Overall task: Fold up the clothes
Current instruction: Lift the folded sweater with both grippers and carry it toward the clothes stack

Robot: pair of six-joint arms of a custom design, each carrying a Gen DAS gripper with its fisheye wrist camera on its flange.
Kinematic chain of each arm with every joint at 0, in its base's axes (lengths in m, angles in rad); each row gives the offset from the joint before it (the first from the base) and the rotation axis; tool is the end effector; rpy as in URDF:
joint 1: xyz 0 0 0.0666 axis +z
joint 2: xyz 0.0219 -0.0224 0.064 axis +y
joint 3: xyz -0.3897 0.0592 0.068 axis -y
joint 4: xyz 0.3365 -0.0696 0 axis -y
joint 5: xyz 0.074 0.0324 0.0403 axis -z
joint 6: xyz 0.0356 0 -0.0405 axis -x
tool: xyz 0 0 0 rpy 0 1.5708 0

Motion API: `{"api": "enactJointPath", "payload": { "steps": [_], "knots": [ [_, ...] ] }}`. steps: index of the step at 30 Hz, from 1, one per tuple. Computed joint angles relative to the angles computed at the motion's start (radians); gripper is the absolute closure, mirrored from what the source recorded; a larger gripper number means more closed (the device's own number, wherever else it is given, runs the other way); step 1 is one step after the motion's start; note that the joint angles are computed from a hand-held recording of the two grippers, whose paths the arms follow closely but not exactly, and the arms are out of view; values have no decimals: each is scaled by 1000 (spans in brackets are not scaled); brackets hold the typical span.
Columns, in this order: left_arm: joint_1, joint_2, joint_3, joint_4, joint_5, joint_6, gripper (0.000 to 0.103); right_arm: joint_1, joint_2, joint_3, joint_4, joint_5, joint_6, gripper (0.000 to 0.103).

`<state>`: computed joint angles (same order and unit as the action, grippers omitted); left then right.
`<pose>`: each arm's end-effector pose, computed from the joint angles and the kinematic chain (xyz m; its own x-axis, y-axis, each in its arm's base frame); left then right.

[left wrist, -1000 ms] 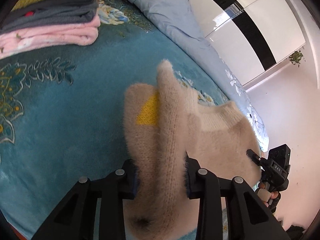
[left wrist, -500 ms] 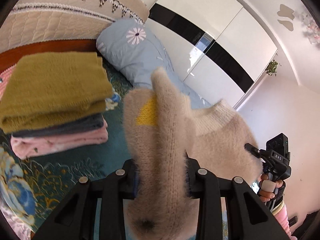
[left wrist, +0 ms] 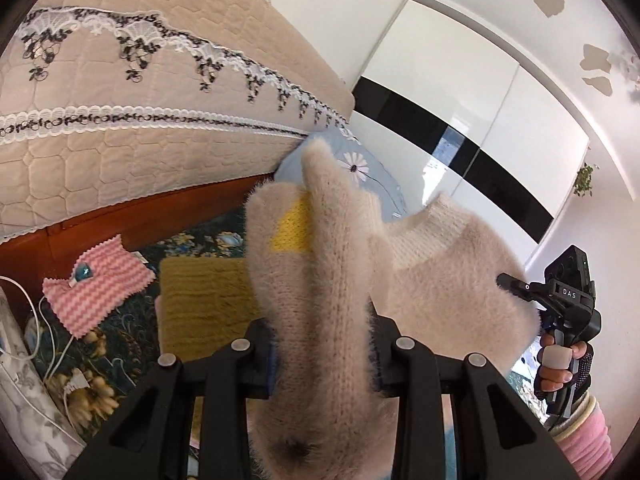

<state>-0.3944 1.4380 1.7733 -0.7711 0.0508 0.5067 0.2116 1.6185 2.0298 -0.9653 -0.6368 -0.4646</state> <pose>0.4189 -0.1768 0.5902 -0.5476 -0.2970 -0.7822 0.1836 0.8694 -0.4587 0.4884 0.1262 0.5970 -0.7570 0.2058 -0.6201 -0.3625 0.6573 0.6607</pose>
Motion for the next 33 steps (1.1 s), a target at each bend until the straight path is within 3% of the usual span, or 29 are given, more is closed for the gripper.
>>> {"api": "enactJointPath", "payload": {
  "steps": [5, 11, 13, 16, 19, 22, 25, 27, 30, 33],
  "knots": [
    [80, 27, -25, 25, 15, -17, 68, 45, 189, 209, -43, 5, -10, 68],
    [149, 46, -155, 112, 61, 7, 68, 70, 341, 278, -40, 16, -47, 67],
    [163, 53, -194, 124, 75, 12, 68, 67, 350, 238, -16, 23, -58, 67],
    [179, 56, -255, 205, 126, 44, 67, 52, 343, 153, 72, 7, -104, 67],
    [185, 48, -282, 236, 137, 56, 67, 45, 346, 135, 79, 2, -104, 66],
    [182, 51, -278, 235, 120, 65, 67, 52, 350, 154, 65, 15, -92, 65],
    [162, 7, -301, 282, 61, 68, 68, 66, 350, 184, 66, 28, -66, 65],
    [144, 7, -273, 250, 19, 20, 68, 71, 357, 214, 53, 41, -62, 65],
    [150, 38, -245, 193, 32, 17, 67, 65, 370, 214, 39, 41, -77, 65],
    [172, 55, -289, 225, 86, 76, 64, 54, 356, 139, 96, 15, -128, 63]
  ]
}}
